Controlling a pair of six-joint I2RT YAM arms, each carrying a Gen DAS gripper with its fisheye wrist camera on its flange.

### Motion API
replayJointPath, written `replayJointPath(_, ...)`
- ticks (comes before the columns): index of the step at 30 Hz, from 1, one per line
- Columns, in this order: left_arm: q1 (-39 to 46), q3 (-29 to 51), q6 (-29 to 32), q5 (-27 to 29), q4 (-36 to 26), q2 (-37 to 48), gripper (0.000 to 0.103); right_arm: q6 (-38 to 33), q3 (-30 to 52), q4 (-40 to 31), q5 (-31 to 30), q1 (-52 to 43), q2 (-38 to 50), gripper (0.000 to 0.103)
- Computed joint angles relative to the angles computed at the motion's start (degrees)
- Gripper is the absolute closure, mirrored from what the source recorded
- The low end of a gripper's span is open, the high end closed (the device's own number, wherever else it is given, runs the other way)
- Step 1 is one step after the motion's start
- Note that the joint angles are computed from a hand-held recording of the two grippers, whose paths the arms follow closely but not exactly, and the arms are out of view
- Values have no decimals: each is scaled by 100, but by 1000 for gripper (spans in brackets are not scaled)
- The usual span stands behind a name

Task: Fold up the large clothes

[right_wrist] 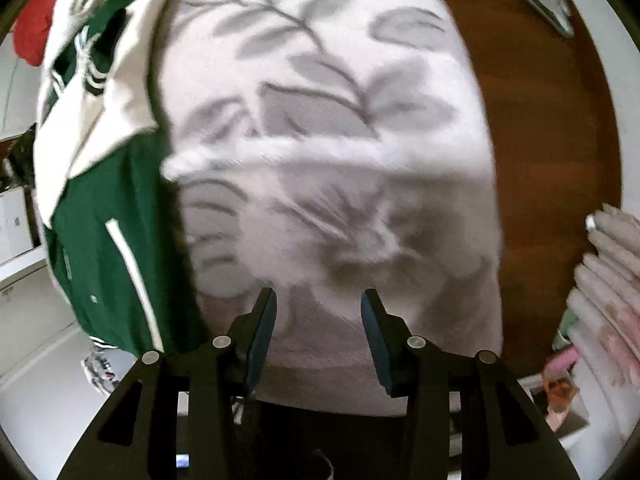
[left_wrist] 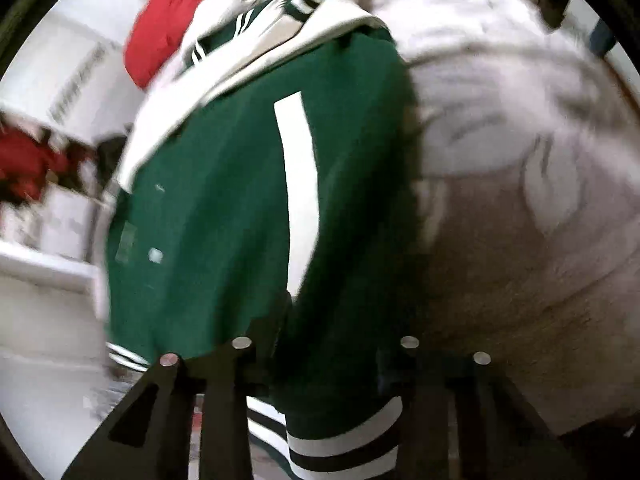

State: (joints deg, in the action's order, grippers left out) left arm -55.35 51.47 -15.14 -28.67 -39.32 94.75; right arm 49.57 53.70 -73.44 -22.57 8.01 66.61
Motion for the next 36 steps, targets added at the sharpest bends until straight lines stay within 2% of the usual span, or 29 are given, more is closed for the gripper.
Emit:
replayJointPath(3,329,-46,276,194,115,-193,80,-372,214,735,-183,-295,492,57)
replayJointPath(6,374,27,307,19,33,-323,80,-658,199,2151,-901,-806,1024,55)
replayJointPath(7,397,76,320,1,6,-314,80,-635,127,2621,-1158,-945,1182,49)
replayJointPath(11,531,199,494,-215,-4,-304,81,-316,208,4793,-2191,-1372,2474,39)
replayJointPath(16,403,171,658,-756,215,-65,80,259,1027,6210,-2642,-1351,3978,32)
replayJointPath(17,378,169,663,-874,271,1,80,408,1230,6362,-2687,-1311,4251,25)
replayJointPath(19,432,226,742,-1015,374,211,80,516,1721,6204,-2638,-1204,4753,20)
replayJointPath(25,667,376,552,-731,259,237,81,462,2952,5050,-2416,-941,5556,23)
replayJointPath(27,805,453,536,-483,127,104,81,515,3162,4882,-2370,-867,5598,42)
replayJointPath(28,892,498,504,-323,33,-18,82,477,3271,4725,-2329,-833,5604,64)
replayJointPath(29,987,542,503,-165,-64,-158,83,504,3418,4553,-2252,-774,5590,74)
replayJointPath(31,1242,636,613,139,-248,-528,85,506,3768,4117,-2027,-636,5429,82)
replayJointPath(33,1667,792,876,475,-444,-921,86,304,4119,3482,-1870,-560,5151,84)
replayJointPath(36,2610,1268,1245,1175,-862,-1262,87,387,5501,2313,-1563,-302,5219,87)
